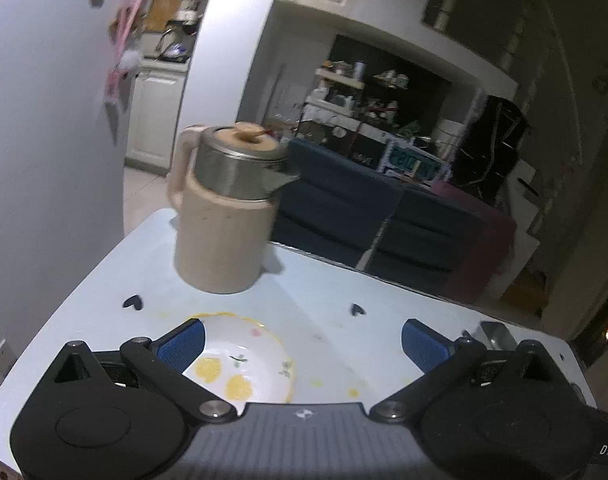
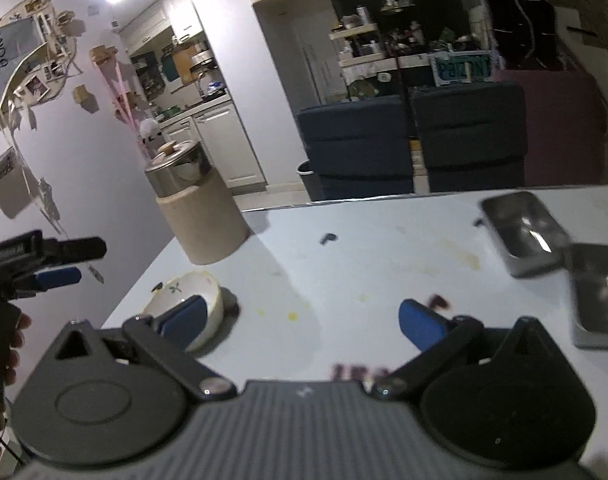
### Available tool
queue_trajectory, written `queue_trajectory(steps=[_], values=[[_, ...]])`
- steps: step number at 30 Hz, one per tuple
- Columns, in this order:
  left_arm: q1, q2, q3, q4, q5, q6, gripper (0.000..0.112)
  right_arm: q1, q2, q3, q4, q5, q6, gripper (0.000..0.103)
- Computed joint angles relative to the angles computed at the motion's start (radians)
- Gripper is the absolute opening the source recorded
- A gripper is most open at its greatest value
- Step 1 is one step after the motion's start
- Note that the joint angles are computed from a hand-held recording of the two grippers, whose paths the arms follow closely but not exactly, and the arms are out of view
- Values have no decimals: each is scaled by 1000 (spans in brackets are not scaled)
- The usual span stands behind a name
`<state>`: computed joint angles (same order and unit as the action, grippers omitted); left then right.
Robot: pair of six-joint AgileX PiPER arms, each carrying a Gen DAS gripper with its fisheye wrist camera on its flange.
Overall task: Organize plates and bowls
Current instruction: 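Move both grippers to the rim of the yellow-rimmed lemon-print bowl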
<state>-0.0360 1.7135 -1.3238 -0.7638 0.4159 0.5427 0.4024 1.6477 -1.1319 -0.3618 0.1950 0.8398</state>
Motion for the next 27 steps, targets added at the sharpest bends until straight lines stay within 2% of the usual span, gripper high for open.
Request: queue_trajectory(steps=[2,4,7,9,11,14,16,17,18,19,21,22,23,24,26,27], values=[[42,44,-43,-34,40,45,103,8,70,-73,53,0,-41,103],[60,81,-69,15,23,13,103,23,139,-159,82,22,-51,103],[83,139,-99,82,-6,-28,103,63,238,-306,47,106,42,103],[117,181,-109,-12,-3,74,103,80,319,-419,85,158,52,103],[152,221,-113,-133,4,197,103,81,382,-482,144,151,20,103],[174,279,-144,-114,6,209,102,89,488,-604,248,162,-105,103],[191,310,-159,-135,22,262,97,85,558,-680,382,170,-239,103],[199,331,-177,-131,37,265,88,80,589,-713,480,179,-320,103],[205,349,-194,-117,55,247,77,75,631,-775,547,220,-366,103],[212,369,-219,-91,80,210,72,71,667,-839,573,280,-374,102],[221,406,-265,-42,127,145,53,73,746,-971,579,396,-328,96],[221,418,-279,-29,140,131,50,70,784,-1032,597,440,-316,89],[223,431,-294,-22,153,126,44,68,814,-1080,611,477,-302,79],[224,442,-308,-16,166,121,38,70,844,-1132,601,515,-276,73],[219,464,-334,4,180,107,27,80,893,-1219,543,580,-219,47],[216,471,-341,11,183,104,24,83,931,-1289,519,622,-209,40]])
